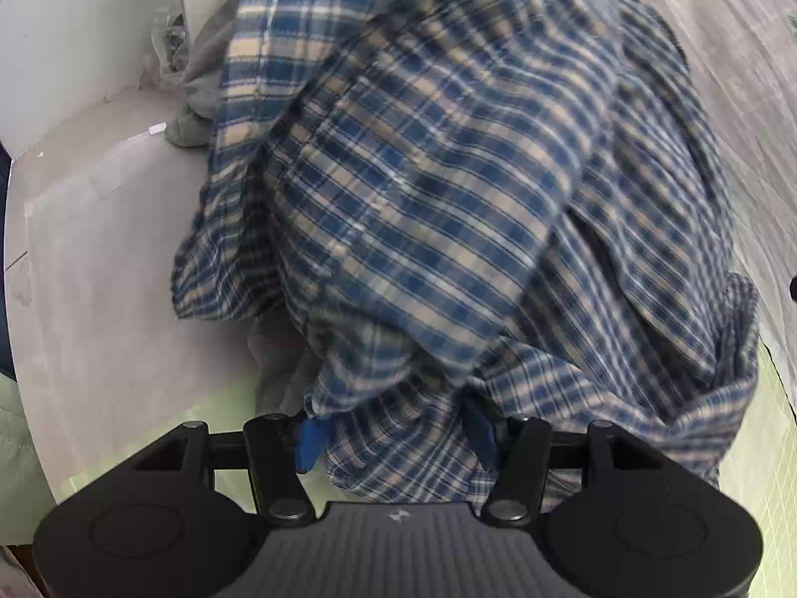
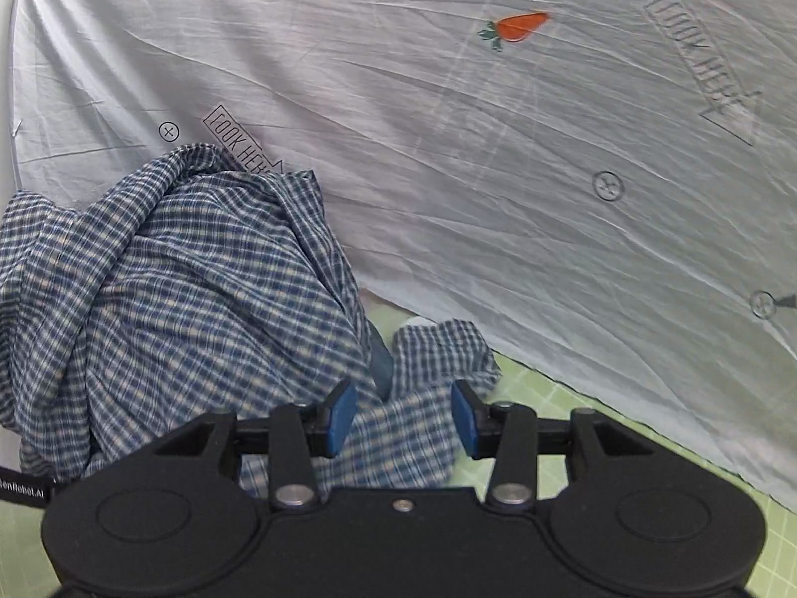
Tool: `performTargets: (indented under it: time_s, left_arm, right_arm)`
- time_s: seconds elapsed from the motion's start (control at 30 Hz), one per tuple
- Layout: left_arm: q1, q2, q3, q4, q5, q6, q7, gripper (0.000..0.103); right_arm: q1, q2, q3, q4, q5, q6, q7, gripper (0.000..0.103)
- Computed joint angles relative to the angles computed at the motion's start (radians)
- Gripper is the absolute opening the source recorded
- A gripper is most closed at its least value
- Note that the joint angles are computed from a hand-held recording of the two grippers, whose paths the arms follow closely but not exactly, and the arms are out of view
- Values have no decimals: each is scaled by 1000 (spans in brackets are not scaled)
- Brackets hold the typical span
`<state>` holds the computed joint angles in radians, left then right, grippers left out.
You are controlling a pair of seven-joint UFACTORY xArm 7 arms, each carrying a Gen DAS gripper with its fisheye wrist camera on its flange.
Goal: Fold clothes
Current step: 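Lift the plaid shirt off the pile with both tools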
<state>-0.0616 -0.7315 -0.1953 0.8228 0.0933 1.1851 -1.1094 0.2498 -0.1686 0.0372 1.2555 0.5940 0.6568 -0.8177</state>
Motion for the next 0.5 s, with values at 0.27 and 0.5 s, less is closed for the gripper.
performTargets:
  time_s: [0.27,0.5]
  left_arm:
    - [34,60,105,-14,-68,-81,54,60]
    - [65,87,143,12,-141,-75,41,64]
  right_arm:
    - [33,306,108,264,-116,-37,55,43]
    - [28,431,164,363,-182,-37,92,40]
